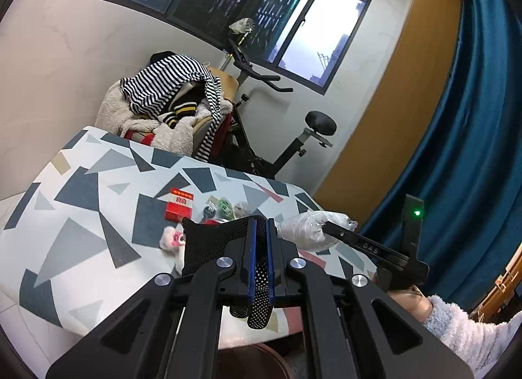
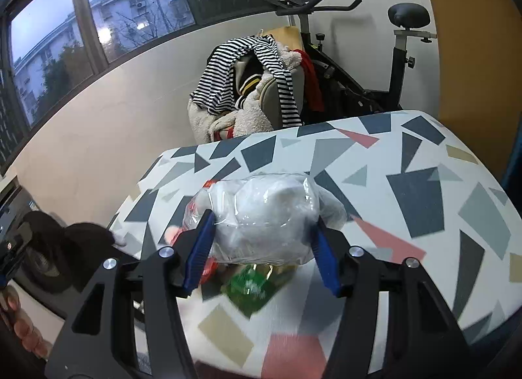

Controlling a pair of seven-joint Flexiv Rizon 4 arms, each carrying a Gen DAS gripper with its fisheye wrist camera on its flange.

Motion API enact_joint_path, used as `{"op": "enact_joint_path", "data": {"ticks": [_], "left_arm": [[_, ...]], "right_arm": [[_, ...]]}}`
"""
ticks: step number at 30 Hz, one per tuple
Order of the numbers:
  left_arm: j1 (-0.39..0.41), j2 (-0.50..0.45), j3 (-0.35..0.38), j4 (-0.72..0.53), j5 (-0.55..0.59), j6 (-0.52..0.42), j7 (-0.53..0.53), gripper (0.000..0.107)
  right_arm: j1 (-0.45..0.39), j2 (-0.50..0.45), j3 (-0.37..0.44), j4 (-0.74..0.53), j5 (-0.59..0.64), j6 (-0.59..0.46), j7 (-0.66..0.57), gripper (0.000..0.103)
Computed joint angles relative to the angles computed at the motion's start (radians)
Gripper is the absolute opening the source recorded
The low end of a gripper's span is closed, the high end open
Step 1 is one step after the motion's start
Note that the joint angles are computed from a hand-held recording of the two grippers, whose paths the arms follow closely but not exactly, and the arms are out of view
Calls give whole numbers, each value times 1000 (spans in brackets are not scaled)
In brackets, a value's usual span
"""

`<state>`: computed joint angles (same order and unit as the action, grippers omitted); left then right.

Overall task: Collect trash
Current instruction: 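Grasp the white plastic bag with the right gripper while the left gripper holds the glove, then carry the bag into the brown bin and open the right gripper while the left holds the glove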

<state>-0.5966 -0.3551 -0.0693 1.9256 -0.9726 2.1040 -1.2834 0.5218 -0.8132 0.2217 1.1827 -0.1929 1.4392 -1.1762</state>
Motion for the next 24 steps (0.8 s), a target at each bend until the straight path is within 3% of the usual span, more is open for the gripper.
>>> {"op": "enact_joint_path", "data": {"ticks": [10,13,16,19,24], "left_arm": [[-80,13,-51,37,-117,78,91,6],[-97,14,-74,52,-150,111,112,6],[-89,20,-98,88,-121,139,61,6],[-98,20,-110,99,-147,141,63,6],[-105,15,-118,101,-152,151,59,6]], "right_arm": [[5,172,-12,347,-24,137,3,58],[-23,198,37,434,-21,177,-6,58],[-65,200,106,510,-18,219,-18,58],[-108,189,176,554,-20,208,-22,58],[-74,176,163,590,-33,147,-12,58]]}}
